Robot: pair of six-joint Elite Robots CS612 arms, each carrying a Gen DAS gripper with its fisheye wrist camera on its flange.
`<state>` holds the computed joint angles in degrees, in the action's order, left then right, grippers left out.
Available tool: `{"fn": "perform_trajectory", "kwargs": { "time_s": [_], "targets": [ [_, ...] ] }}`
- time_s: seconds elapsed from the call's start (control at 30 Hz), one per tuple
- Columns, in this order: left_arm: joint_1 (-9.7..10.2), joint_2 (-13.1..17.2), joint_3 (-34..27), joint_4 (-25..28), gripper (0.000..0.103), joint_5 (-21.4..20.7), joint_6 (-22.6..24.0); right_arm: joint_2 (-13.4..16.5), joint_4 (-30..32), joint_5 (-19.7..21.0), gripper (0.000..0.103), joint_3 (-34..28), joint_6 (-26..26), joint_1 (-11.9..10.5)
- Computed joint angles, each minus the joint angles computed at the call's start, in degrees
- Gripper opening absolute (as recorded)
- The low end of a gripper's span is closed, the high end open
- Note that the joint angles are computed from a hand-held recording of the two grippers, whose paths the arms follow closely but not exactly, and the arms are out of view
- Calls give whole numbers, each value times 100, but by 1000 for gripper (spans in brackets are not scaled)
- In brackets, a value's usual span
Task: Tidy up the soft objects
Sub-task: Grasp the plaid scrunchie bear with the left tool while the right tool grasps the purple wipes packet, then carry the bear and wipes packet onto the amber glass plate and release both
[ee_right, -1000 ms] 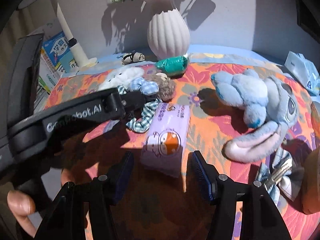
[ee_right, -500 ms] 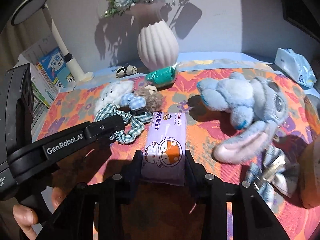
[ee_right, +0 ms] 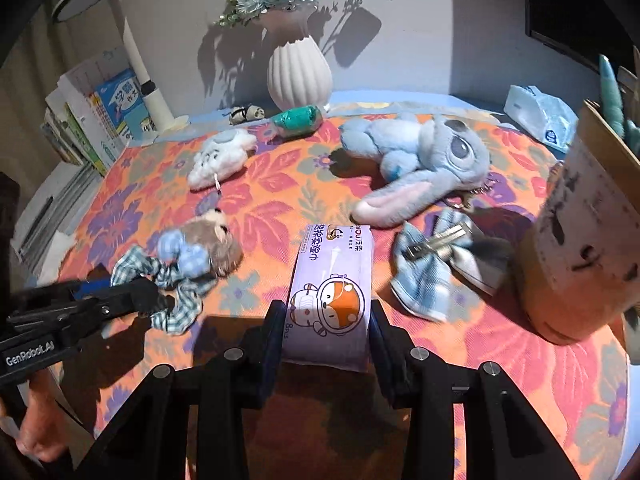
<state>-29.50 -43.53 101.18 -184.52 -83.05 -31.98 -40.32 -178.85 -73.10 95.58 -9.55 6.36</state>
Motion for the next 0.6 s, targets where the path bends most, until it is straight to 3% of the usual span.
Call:
{"fn": "perform_trajectory", "kwargs": {
  "time_s": [0.07, 0.17, 0.27, 0.37, 0.6],
  "targets": [
    [-61, 33, -54, 57, 86, 401, -52, 10, 52, 6, 39, 2, 47, -18],
    [-62, 153, -262, 137, 86, 501, 15, 38, 93, 67, 41, -13, 120, -36],
    [-84, 258, -486, 450, 86, 832, -21, 87, 80, 141, 55, -56, 178, -27],
    [-96, 374, -658, 685, 86, 1015, -68, 122, 26, 21, 57, -105, 212, 21],
    [-150, 421, -648, 524, 42, 1088, 110, 173, 19, -383, 57, -213, 236, 129]
  ]
}}
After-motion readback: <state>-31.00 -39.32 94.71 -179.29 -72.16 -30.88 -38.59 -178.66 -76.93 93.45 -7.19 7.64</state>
